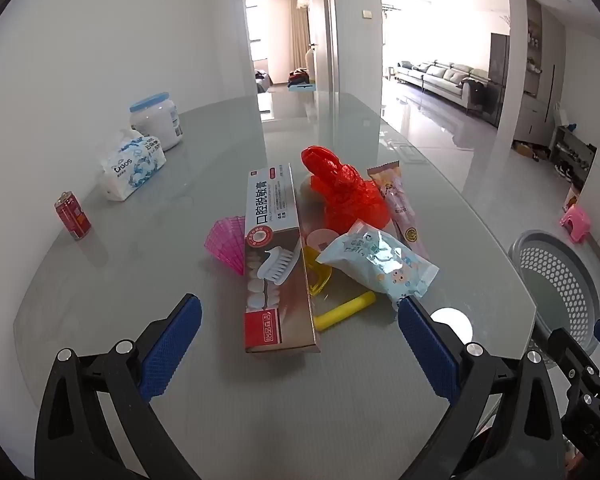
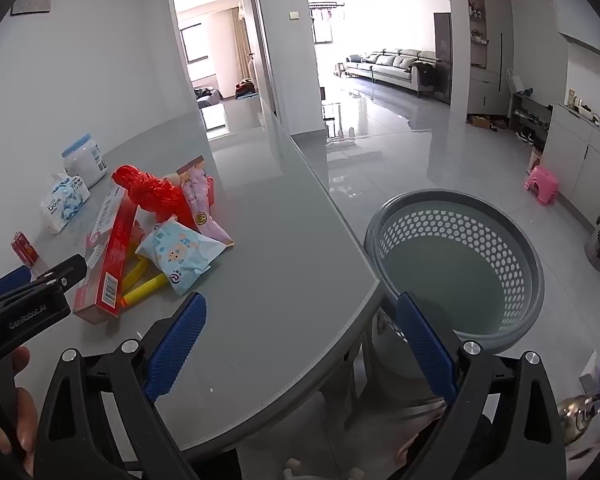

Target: Collect trash

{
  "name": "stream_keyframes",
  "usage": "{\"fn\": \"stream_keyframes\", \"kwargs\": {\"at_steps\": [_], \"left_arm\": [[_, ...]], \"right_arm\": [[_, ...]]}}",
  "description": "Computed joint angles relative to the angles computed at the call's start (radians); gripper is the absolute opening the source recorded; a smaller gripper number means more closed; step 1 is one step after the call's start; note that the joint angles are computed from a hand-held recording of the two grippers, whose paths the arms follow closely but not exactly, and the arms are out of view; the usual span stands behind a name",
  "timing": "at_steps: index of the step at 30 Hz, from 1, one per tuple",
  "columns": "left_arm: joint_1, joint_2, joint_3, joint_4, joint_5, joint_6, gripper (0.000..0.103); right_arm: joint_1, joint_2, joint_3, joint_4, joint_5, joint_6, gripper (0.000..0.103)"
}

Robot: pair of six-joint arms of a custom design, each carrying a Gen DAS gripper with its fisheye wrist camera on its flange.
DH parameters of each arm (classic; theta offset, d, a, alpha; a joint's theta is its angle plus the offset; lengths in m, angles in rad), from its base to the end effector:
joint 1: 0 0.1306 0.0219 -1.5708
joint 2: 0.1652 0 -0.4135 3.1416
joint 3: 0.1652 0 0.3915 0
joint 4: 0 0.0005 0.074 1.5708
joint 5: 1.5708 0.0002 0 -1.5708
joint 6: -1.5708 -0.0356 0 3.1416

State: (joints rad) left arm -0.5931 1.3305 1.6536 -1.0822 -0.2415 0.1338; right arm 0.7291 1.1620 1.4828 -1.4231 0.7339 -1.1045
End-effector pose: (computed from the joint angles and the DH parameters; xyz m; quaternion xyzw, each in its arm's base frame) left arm 0.3699 -0.2397 0.5924 0.1613 0.8990 -0.0359 0.4057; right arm 0.2689 0.2076 0.5656 0.2512 0.8764 -0.0404 0.4088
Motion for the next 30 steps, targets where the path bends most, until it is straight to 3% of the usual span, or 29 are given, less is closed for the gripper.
{"fn": "stream_keyframes", "kwargs": {"at_steps": [30], "left_arm": [[-0.05,-0.035,-0.027,0.02,-0.031,-0.009,0.097]], "right_arm": [[0.046,-0.019,0.003,-0.055,0.054,-0.062,0.092]]}}
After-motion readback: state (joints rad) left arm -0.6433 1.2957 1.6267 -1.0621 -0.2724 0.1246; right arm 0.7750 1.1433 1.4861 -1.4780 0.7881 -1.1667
